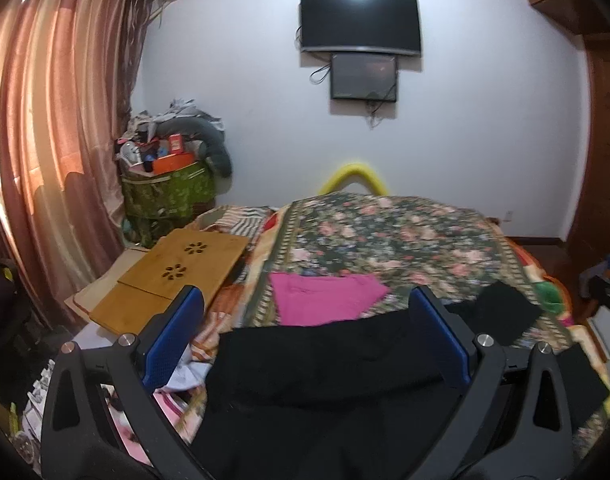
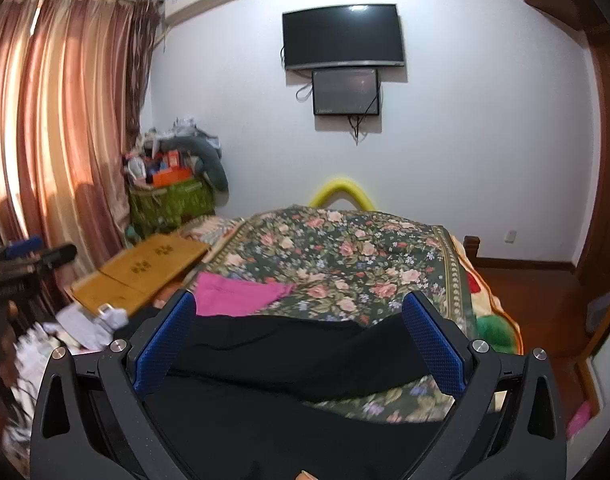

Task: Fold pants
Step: 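Grasp the black trousers' waistband with both grippers and lift it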

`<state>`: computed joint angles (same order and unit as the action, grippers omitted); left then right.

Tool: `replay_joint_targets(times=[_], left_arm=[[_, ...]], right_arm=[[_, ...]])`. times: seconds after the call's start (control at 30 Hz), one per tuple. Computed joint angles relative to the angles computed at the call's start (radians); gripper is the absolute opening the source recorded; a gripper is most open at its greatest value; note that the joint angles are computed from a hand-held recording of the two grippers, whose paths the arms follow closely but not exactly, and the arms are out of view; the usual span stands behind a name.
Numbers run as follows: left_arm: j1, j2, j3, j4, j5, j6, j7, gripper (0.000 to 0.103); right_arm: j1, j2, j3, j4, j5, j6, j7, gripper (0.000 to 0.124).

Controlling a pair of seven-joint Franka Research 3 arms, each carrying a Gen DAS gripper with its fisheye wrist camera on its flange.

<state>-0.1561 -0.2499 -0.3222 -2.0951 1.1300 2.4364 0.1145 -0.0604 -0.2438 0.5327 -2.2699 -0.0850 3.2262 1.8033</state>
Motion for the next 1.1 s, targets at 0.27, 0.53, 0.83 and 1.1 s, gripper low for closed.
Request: replay_joint_targets(times=[0.27, 0.53, 0.83, 1.1], left_arm=[[0.062, 0.172, 0.117, 0.074, -0.099, 0.094, 0.160, 0.103], [0.108, 0.362, 0.191, 0.145, -0.425, 0.178, 0.481, 0.103], [0.136, 0.538, 0.198, 0.254, -0.731, 0.080, 0.769, 0.094], [0.173, 0.671, 0.182, 0.363, -0.975, 0.013, 0.870, 0.074]], right_arm=[[-0.121, 0.229, 0.081, 0.209, -0.319, -0.161, 0.091, 0.102], [-0.056, 0.465, 0.072, 0.413, -0.130, -0.340, -0.244, 0.102], [0.103, 0.712, -0.027, 0.725, -0.080, -0.583, -0.418, 0.100], [0.279, 0.905, -0.169, 1.039, -0.062, -0.865, -0.460, 0.068]])
